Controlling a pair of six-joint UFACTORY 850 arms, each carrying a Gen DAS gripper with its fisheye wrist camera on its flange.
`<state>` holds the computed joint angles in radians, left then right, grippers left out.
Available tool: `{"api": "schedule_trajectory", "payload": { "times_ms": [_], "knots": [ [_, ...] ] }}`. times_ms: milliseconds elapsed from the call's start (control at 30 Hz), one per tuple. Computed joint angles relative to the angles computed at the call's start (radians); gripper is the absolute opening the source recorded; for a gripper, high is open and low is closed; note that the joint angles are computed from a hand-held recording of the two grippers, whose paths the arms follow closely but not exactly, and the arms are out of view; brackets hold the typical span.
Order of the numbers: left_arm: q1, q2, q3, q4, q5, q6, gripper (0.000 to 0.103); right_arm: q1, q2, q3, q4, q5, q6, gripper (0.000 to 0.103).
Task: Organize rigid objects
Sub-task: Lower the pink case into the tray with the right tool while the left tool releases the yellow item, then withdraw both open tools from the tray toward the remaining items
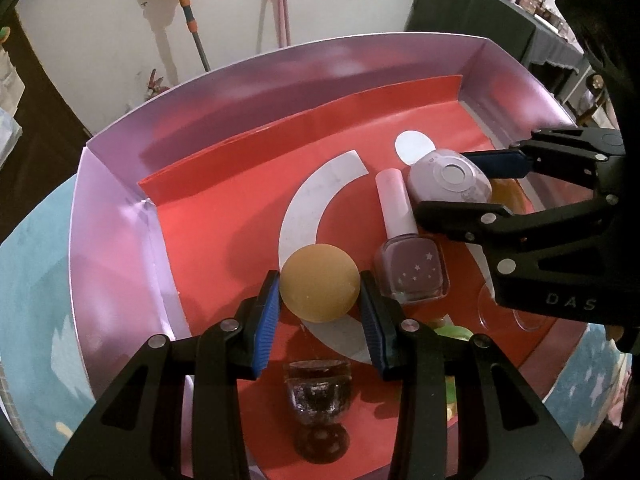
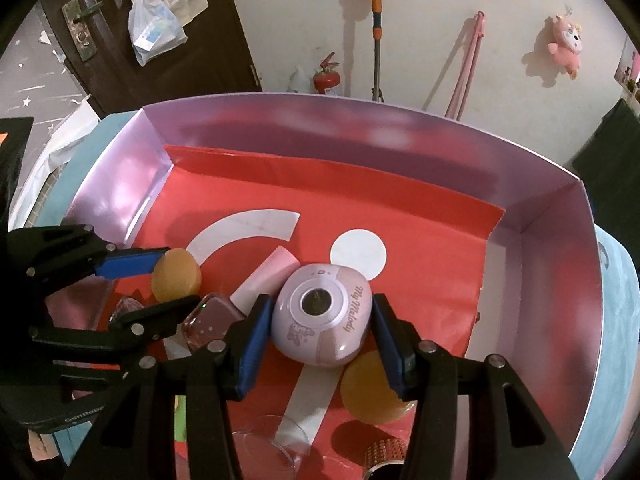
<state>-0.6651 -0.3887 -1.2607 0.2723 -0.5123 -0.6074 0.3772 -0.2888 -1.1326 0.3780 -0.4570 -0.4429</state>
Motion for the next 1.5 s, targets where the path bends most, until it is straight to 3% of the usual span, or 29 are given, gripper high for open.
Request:
{"api": "schedule_trajectory", "payload": {
  "times_ms": [867,1033,1367,1500],
  "knots": [
    [-0.002,0.004,0.002,-0.004,-0.001,-0.004,0.037,0.003,-0.001,0.001,0.000,0.006,-0.009,0.053],
    [-0.003,0.013,0.010,0.027,0.011,-0.033,0.050,0.003,-0.003,-0.001,0.002,0.005,-0.009,0.054],
    [-0.012,0.042,0.035,0.051,0.021,-0.082,0.051,-0.004,0.004,-0.006,0.024,-0.010,-0.022,0.054],
    [-0.029,0.080,0.065,0.109,0.036,-0.168,0.052,-0.011,0.029,0.007,0.047,-0.007,-0.038,0.059]
  ]
}}
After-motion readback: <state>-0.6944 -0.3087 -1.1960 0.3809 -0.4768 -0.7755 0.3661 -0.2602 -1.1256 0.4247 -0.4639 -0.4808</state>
